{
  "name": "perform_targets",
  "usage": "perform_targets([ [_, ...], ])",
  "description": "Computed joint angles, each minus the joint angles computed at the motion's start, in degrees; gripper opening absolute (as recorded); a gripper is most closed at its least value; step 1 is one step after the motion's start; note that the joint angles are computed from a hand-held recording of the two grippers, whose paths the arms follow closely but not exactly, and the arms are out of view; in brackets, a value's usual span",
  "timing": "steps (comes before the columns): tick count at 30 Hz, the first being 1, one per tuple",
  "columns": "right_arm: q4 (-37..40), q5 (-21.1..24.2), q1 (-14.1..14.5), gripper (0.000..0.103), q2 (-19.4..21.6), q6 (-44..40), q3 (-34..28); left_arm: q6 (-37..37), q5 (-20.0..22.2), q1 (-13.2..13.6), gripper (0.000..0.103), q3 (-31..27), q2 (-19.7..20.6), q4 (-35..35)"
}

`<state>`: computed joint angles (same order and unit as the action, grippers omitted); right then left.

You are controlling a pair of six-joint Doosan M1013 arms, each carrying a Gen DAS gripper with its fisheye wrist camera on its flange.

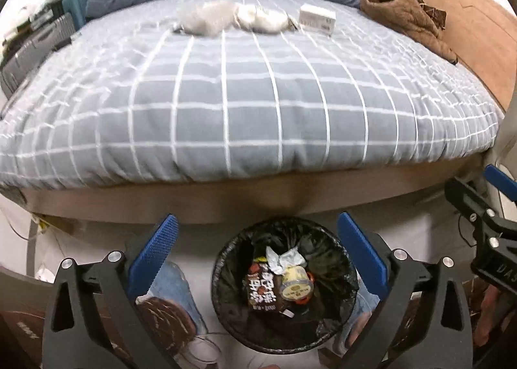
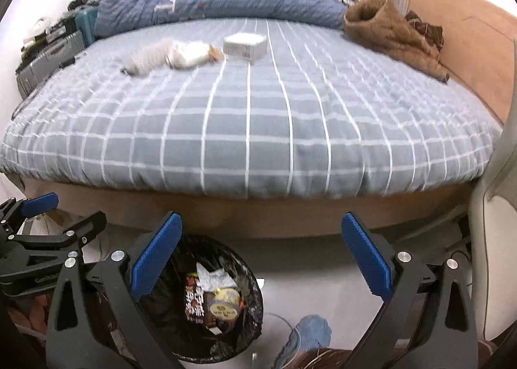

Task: Collect trash
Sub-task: 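Raise both grippers toward the bubble wrap and white box on the bed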

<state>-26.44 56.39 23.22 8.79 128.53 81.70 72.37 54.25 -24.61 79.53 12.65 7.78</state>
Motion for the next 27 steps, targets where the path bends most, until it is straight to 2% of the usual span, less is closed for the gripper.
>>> perform_targets([
  [16, -3.1, 0.2, 0.9, 0.095, 0.9, 0.1, -7.1, -1.8, 1.7, 2.3, 0.097, -5.1, -0.7, 1.6],
  [27, -2.5, 0.4, -0.2, 0.095, 4.0, -3.7, -13.2, -1.0, 4.3, 3.8, 0.097, -12.1, 2.4, 2.6],
])
